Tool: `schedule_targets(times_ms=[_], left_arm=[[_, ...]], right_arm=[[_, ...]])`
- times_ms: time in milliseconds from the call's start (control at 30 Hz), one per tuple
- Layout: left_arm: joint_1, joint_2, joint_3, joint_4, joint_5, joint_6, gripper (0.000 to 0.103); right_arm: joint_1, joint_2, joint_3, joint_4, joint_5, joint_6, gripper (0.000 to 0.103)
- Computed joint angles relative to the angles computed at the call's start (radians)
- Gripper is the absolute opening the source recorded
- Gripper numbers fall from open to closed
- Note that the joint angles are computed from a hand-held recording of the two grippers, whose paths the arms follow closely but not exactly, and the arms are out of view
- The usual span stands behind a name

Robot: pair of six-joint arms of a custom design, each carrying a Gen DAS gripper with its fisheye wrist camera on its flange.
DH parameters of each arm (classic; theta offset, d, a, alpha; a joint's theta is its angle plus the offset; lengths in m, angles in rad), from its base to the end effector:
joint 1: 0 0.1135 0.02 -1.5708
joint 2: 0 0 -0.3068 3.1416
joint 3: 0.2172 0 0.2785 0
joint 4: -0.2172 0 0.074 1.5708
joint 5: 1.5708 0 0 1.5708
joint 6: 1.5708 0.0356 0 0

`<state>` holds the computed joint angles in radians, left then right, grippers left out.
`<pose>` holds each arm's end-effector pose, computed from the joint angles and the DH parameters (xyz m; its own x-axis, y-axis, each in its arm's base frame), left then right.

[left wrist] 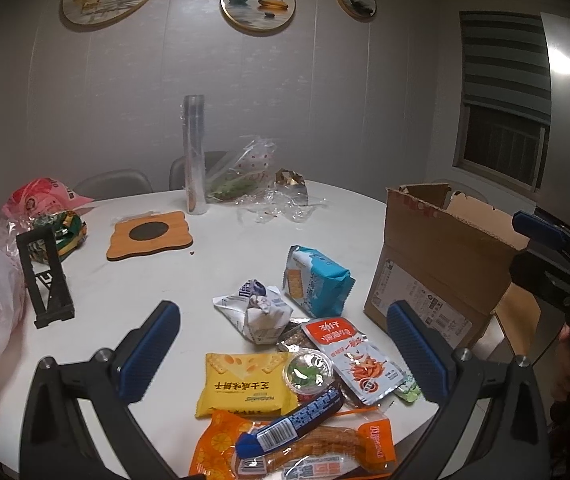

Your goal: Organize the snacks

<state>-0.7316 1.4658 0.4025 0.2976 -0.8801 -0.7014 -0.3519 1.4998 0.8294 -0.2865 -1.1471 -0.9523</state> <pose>0.1985 -0.1414 0.1431 -0.4018 -0.1917 -0.8954 -0.3235 0.9445 -0.0571 0.2925 -0.0728 0.2251 -0.1587 -0.2986 -0.9411 -0.8288 0.5583 -0.0373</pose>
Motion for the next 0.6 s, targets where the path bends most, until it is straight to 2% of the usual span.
schedule_targets(times_ms=[600], left_arm=[[0.0, -0.003, -0.002, -0.004, 0.0, -0.003, 0.102]], right_arm=[[-0.001, 0.01, 0.008, -0.006, 0.004, -0.001, 0.103]])
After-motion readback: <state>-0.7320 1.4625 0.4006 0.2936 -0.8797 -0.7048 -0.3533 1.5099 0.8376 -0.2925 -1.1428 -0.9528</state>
